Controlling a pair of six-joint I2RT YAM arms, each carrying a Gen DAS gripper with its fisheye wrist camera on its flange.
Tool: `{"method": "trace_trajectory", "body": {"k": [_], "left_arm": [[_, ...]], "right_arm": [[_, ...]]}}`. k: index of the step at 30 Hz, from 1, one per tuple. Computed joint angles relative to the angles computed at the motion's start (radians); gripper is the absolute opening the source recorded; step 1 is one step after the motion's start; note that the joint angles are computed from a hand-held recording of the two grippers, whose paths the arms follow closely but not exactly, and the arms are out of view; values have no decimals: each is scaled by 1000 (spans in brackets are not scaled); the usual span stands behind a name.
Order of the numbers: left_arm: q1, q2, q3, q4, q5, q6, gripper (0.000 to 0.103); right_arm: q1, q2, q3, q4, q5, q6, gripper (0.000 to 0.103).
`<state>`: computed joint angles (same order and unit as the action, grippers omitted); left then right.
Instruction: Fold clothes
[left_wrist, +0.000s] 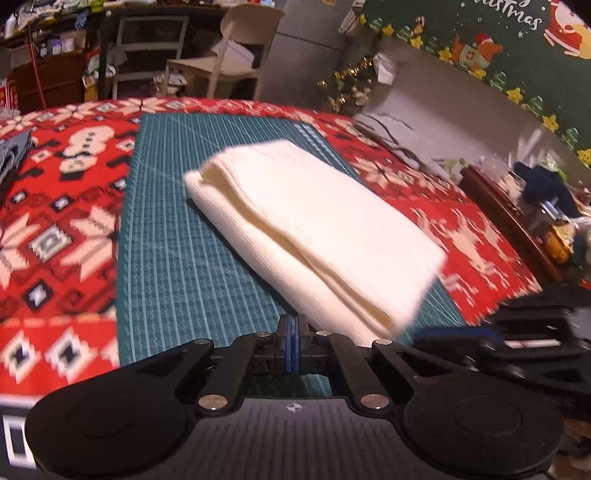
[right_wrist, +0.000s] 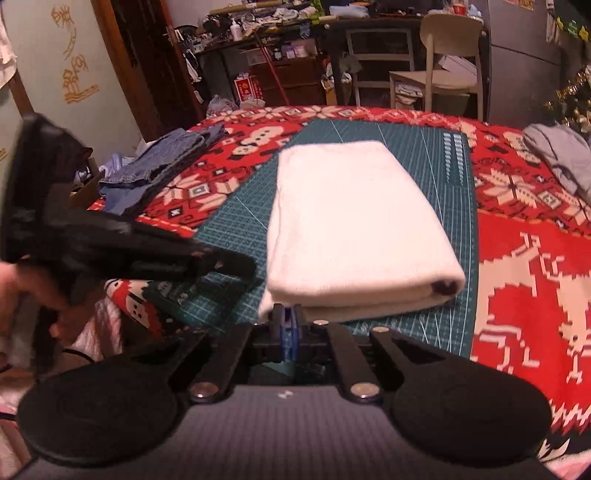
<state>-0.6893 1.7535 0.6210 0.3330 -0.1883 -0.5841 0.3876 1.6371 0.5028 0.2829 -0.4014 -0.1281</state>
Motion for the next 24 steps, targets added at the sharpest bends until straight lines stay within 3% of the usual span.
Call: {"method": "trace_trajectory", "body": {"k": [6, 18, 24], "left_arm": [[-9, 48, 65, -19, 25, 76, 0], [-31, 55, 63, 15, 86, 95, 0], [-1, -6, 17, 31, 48, 149, 5]], "right_arm": [[26, -1, -1, -9, 15, -8, 6], [37, 23, 28, -32, 32, 13, 9], [77, 71, 58, -15, 81, 34, 9]]}}
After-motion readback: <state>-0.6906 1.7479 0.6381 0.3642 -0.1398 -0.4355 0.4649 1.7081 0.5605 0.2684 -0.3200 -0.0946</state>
